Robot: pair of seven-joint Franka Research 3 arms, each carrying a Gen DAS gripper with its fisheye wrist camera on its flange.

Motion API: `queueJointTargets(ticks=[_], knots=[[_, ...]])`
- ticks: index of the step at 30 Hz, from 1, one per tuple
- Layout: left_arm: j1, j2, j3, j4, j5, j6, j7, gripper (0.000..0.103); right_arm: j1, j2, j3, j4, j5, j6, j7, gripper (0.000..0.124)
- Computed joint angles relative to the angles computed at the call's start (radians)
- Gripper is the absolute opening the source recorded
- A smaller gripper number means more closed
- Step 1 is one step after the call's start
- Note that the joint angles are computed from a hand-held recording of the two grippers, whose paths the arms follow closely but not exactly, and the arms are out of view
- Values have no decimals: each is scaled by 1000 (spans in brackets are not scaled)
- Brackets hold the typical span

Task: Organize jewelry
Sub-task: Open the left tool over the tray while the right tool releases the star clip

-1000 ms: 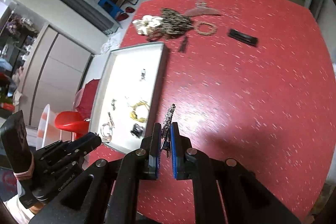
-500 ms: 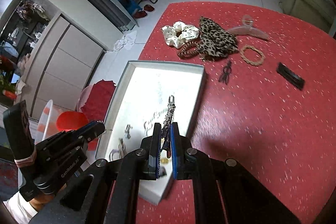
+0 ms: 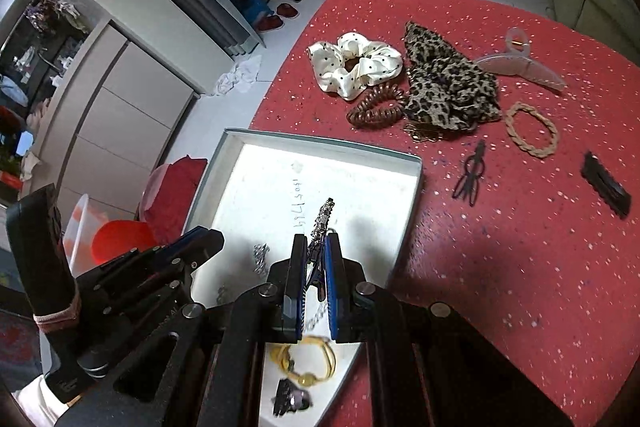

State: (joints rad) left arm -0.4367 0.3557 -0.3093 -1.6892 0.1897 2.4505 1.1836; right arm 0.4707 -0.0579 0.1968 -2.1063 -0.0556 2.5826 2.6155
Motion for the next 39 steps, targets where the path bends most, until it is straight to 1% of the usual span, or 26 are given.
queueJointTargets(ticks=[4, 7, 13, 14, 16, 17, 18, 19, 20, 21, 23, 26, 29, 33, 34, 35, 36, 37, 38, 39], knots=[[-13, 34, 9, 28, 22, -26, -10, 15, -2, 43, -10, 13, -12, -6, 23, 9], [-17, 43, 13, 31, 30, -30, -23, 15, -1, 66, -21, 13, -20, -6, 44, 9], [-23, 50, 15, 35, 51, -50, -31, 15, 7, 102, -36, 23, 23, -25, 32, 10], [-24, 50, 16, 36, 54, -55, -33, 15, 8, 101, -38, 20, 20, -14, 36, 10], [-26, 56, 17, 46, 57, -70, -37, 15, 10, 109, -41, 30, 27, -21, 28, 12], [-27, 58, 17, 49, 56, -76, -38, 15, 11, 112, -42, 34, 29, -21, 22, 15], [-27, 60, 17, 52, 57, -82, -39, 15, 12, 111, -43, 34, 27, -18, 22, 22], [-30, 60, 19, 54, 61, -88, -41, 15, 13, 109, -44, 31, 33, -8, 18, 26], [-31, 60, 19, 55, 65, -92, -42, 15, 15, 106, -43, 32, 33, -2, 20, 35], [-33, 59, 20, 56, 70, -96, -43, 15, 16, 101, -43, 29, 26, 6, 25, 42], [-35, 58, 21, 57, 75, -102, -47, 15, 17, 94, -43, 28, 19, 15, 30, 47], [-40, 58, 22, 62, 83, -114, -55, 15, 14, 70, -41, 10, 10, 26, 45, 51], [-44, 59, 22, 67, 89, -124, -58, 15, 8, 42, -35, -12, 0, 33, 65, 52], [-49, 54, 23, 62, 101, -117, -68, 15, -5, 9, -26, -40, -3, 39, 83, 52], [-48, 52, 22, 59, 100, -114, -71, 27, -8, -1, -22, -51, -7, 42, 90, 52], [-49, 52, 22, 59, 100, -113, -75, 48, -11, -8, -19, -57, -7, 44, 91, 52], [-55, 46, 28, 53, 114, -109, -95, 97, -14, -15, -17, -63, -6, 45, 92, 52], [-64, 35, 38, 40, 138, -95, -125, 103, -17, -20, -14, -66, -7, 45, 94, 52], [-67, 21, 43, 19, 161, -62, -143, 103, -19, -25, -11, -70, -8, 45, 96, 52], [-62, 23, 35, 23, 156, -67, -130, 103, -22, -30, -8, -75, -7, 46, 97, 52]])
